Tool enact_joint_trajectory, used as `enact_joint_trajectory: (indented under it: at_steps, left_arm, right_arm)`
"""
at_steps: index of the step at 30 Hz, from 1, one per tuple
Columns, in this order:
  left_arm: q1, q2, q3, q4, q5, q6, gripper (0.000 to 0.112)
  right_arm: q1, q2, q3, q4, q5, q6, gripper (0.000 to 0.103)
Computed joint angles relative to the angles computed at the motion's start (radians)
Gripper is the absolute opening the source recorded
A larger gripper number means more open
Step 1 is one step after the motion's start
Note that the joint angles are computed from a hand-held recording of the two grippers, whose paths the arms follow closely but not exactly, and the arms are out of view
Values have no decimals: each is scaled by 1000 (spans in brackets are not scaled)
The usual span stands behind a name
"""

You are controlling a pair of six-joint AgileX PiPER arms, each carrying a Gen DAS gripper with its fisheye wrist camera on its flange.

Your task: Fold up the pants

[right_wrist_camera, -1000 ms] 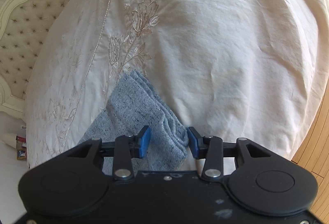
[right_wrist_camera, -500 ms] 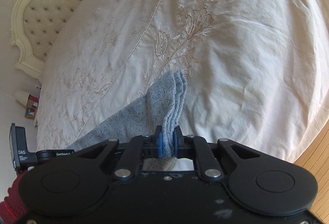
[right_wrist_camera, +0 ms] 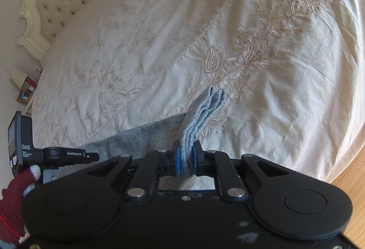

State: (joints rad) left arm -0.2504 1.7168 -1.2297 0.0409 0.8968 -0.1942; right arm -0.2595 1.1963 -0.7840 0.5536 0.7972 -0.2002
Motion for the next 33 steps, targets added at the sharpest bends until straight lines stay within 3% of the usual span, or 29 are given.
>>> enact_joint_trajectory:
  at_steps: [6, 10, 14, 19, 24, 28, 31, 33]
  left_arm:
    - [37, 29, 98, -102, -33, 193, 29]
    - [177, -22, 87, -247, 1, 323, 29]
    - [371, -49, 70, -315, 58, 488, 29]
    - [637, -12, 15, -331, 122, 638, 29]
    - [827, 52, -68, -299, 164, 723, 29]
    - [909, 87, -115, -289, 181, 803, 29]
    - [943, 109, -150, -297, 209, 849, 29]
    - [955, 123, -165, -305, 222, 874, 29]
  right_arm:
    - [279, -30, -95, -281, -33, 350, 12]
    - [557, -12, -216, -530, -11, 655, 12]
    - [866, 88, -374, -754, 11, 918, 12]
    - [1112, 323, -555, -850, -24, 1075, 12]
    - [1247, 646, -755, -844, -72, 1122, 11]
    - [1315, 863, -937, -867, -11, 1143, 12]
    - [1337, 925, -981, -890, -8, 1195, 22]
    - [1328, 894, -918, -852, -95, 1208, 31]
